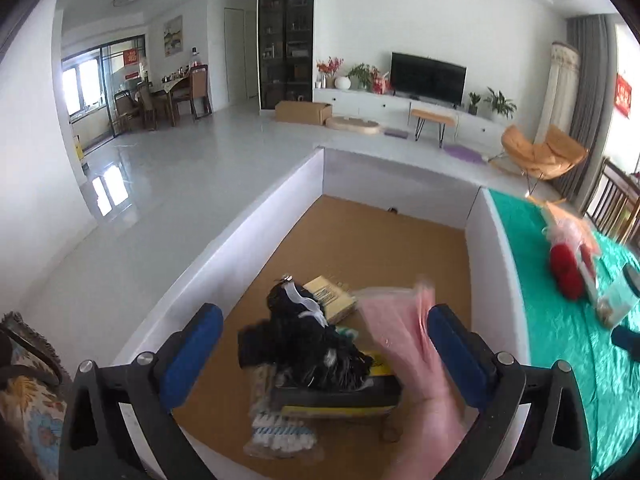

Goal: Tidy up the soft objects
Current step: 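Carry the pink bundle with the right tool into the white box while the left drops the lace there, then withdraw both open tools from the box back over the table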

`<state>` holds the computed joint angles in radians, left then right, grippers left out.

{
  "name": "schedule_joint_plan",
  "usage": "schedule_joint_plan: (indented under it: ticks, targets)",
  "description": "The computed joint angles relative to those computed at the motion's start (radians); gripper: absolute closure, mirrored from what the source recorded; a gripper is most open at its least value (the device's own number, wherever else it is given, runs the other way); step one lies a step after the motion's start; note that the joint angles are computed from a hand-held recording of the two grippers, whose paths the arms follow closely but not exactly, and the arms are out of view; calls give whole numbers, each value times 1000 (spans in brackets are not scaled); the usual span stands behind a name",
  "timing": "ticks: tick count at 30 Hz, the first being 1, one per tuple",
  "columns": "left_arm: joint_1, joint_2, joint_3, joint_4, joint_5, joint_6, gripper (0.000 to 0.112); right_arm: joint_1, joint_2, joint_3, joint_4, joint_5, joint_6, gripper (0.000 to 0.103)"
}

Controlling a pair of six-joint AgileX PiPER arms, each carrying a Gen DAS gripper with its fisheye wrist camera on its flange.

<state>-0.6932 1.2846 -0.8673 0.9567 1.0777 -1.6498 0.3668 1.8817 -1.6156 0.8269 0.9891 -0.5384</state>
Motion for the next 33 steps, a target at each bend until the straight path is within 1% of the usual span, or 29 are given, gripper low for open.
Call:
schedule_joint_plan:
  ticks: [1, 2, 4, 6, 8, 9, 11, 12, 13, 14, 15, 16, 17, 18, 19, 21, 23, 25, 26, 27, 33]
  targets:
    - [-5, 12, -12, 13, -17, -8, 11, -18, -24, 47, -48, -53, -11, 27]
    - [-18, 27, -26, 27, -41, -19, 11, -33, -52, 100, -135, -129, -1, 27]
    - [-58, 56, -56, 50, -104, -34, 11, -57, -91, 206, -335, -298, 52, 27]
    - [-102, 104, -102, 63, -170, -34, 11, -127, -91, 309, -535, -464, 109, 27]
    - [-143, 204, -185, 52, -261, 12, 11, -213, -61, 358, -735, -553, 235, 27]
    - [-154, 250, -226, 34, -293, 51, 11, -252, -42, 369, -835, -576, 318, 27]
    - [-176, 384, -340, -51, -358, 187, 11, -318, -18, 391, -1013, -611, 487, 27]
    - [-177, 446, -397, -88, -379, 256, 11, -357, -14, 411, -1051, -642, 524, 27]
    - [-184, 507, -443, -109, -395, 304, 11, -385, -10, 423, -1050, -661, 525, 27]
    - [-190, 572, -495, -135, -398, 356, 11, -418, -7, 416, -1008, -640, 509, 27]
    - [-192, 641, -555, -169, -390, 410, 11, -435, 10, 378, -926, -608, 458, 27]
    - [-197, 702, -612, -195, -376, 451, 11, -443, 8, 373, -882, -617, 432, 27]
    - [-193, 759, -659, -217, -367, 486, 11, -444, 0, 384, -878, -641, 428, 27]
    - [-188, 802, -716, -247, -349, 525, 11, -436, 6, 378, -914, -640, 457, 27]
    - [-180, 831, -738, -260, -353, 538, 11, -432, 16, 370, -933, -635, 473, 27]
    - [-166, 882, -781, -295, -360, 563, 11, -430, 35, 349, -916, -607, 455, 27]
    - [-150, 917, -806, -317, -367, 577, 11, -435, 23, 372, -903, -606, 447, 27]
    - [-140, 926, -806, -329, -379, 578, 11, -443, 16, 388, -881, -611, 433, 24]
    - [-130, 954, -841, -359, -372, 609, 10, -440, 8, 401, -885, -615, 444, 23]
    - [-123, 969, -858, -365, -381, 613, 10, -441, 9, 400, -885, -614, 444, 22]
    - [-116, 996, -910, -388, -359, 645, 9, -432, 6, 406, -894, -605, 458, 14]
